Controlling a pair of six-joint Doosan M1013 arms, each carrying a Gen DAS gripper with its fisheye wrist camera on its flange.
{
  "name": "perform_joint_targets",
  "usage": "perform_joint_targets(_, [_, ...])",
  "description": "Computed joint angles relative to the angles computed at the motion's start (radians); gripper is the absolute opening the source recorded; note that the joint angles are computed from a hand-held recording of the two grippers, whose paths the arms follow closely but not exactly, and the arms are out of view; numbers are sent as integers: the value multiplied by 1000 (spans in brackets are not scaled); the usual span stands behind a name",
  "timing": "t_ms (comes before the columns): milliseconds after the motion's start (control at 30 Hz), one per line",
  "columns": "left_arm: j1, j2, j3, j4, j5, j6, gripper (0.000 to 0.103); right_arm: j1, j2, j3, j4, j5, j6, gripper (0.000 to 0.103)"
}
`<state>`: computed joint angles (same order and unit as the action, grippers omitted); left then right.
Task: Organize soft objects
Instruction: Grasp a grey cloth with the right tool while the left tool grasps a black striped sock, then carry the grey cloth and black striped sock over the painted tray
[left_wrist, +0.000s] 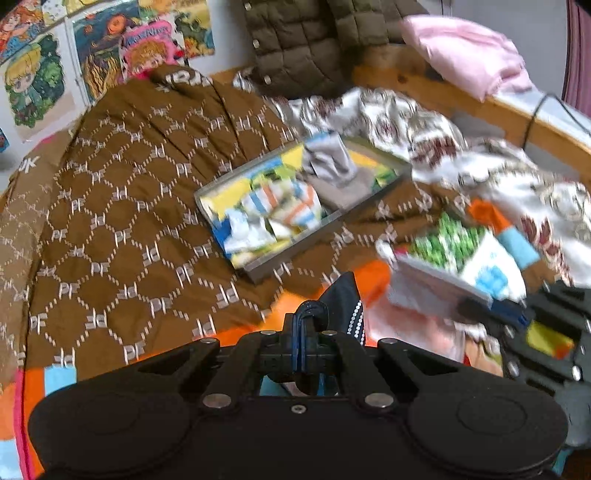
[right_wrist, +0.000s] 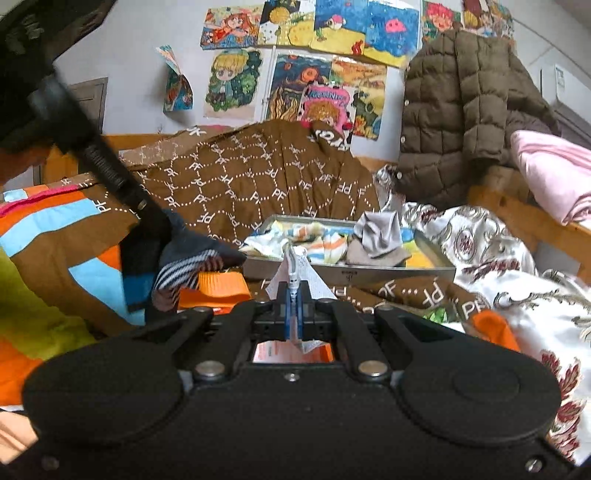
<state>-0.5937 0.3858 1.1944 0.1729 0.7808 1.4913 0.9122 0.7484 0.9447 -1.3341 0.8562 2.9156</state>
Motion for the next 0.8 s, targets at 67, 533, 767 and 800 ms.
perform_joint_targets(67, [11, 8, -15, -20, -23, 23, 1, -1, 1, -5, -7, 3, -8, 0])
perform_joint_targets(533, [76, 169, -224, -99, -186, 40, 1, -74, 82, -222, 89, 1, -202, 0])
perform_joint_targets(767, [88, 284, -372, -157, -176, 40, 1, -139, 244, -568, 291, 70, -431, 0])
perform_joint_targets(800, [89, 303, -396, -172, -169, 55, 1, -148, 282, -648, 330, 97, -476, 0])
